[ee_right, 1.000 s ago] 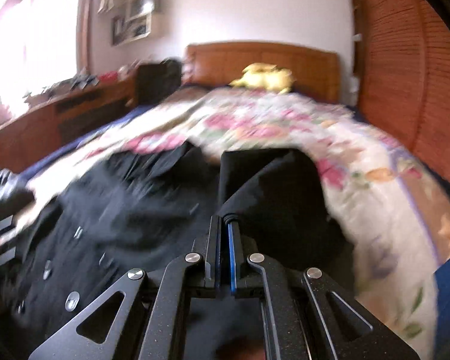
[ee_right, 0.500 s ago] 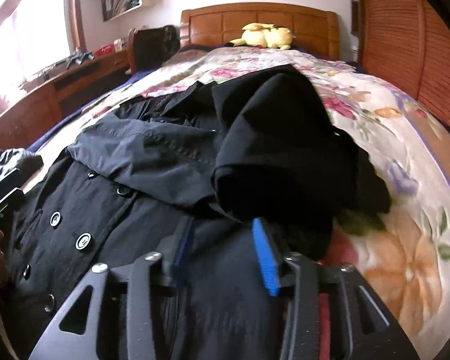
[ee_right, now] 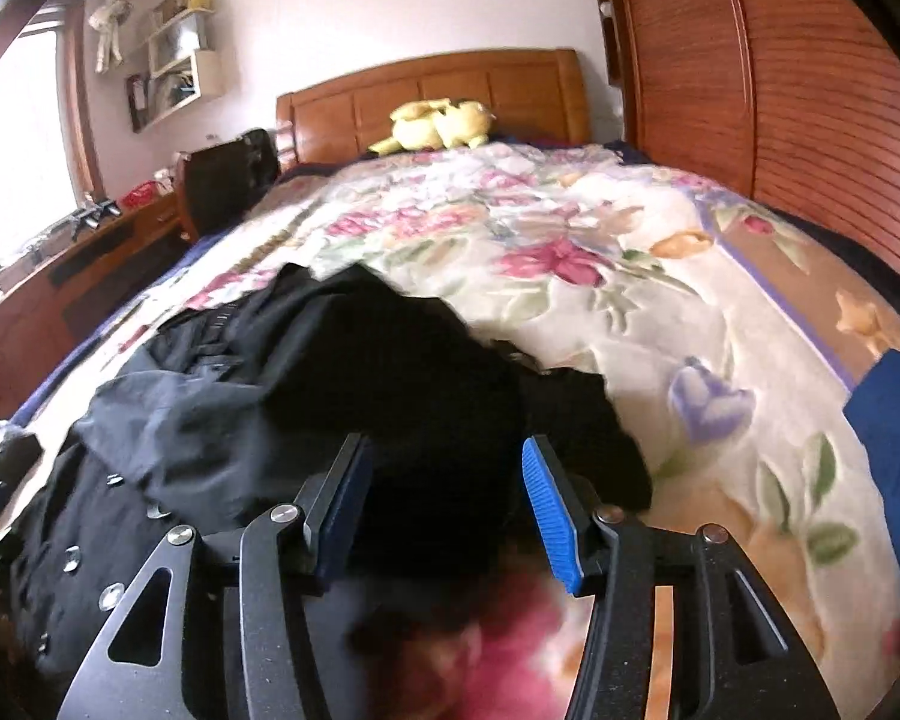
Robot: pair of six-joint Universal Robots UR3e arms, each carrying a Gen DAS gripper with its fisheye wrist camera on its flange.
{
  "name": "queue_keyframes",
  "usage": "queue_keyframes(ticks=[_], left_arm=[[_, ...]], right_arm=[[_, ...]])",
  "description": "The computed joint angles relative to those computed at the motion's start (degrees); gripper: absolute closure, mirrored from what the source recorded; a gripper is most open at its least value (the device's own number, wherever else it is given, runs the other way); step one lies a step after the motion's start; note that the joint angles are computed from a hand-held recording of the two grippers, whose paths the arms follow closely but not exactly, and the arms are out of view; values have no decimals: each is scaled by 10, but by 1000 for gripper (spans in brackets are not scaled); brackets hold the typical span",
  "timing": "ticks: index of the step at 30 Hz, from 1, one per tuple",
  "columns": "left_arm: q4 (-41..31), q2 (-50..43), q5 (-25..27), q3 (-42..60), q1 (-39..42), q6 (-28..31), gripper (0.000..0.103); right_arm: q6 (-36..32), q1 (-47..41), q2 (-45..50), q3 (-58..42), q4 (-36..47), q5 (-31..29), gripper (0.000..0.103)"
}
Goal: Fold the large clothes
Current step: 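Withdraw the open right gripper from the coat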
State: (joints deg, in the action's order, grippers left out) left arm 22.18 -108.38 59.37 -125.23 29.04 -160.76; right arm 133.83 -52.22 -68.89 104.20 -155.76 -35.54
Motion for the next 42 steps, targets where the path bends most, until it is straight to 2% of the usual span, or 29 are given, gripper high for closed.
queue_keyframes(ticks=[2,6,9,12,15,19,21,29,35,38,40,41,42], left_arm=[[6,-2,5,-2,-3,0,22],[15,-2,6,-7,-2,0,22],[7,0,10,-5,-5,6,22],[3,0,23,-3,-13,12,22],[15,3,21,-11,-10,10,22],[26,-1,21,-12,-11,4,22],[28,-1,22,-14,-10,4,22],[52,-1,22,-25,-6,-3,22],[59,-4,25,-24,-5,-9,22],[65,-6,24,-25,-5,-10,22],[66,-6,23,-25,-5,-10,22],[66,-6,22,-27,-4,-9,22],[66,-6,21,-26,-3,-9,22]], right_arm=[[41,15,48,-23,-53,-22,49],[52,24,85,-24,-111,-45,49],[39,8,89,-48,-49,-22,49],[60,3,95,-50,-80,-31,47],[66,10,104,-63,-70,-51,41],[60,23,124,-126,26,-72,37],[55,26,129,-139,45,-78,37],[52,21,142,-156,70,-67,37],[56,20,128,-113,10,-77,38],[57,20,128,-104,-11,-77,47],[52,15,125,-94,-21,-69,67],[53,14,123,-85,-37,-69,74],[57,12,120,-73,-59,-68,87]])
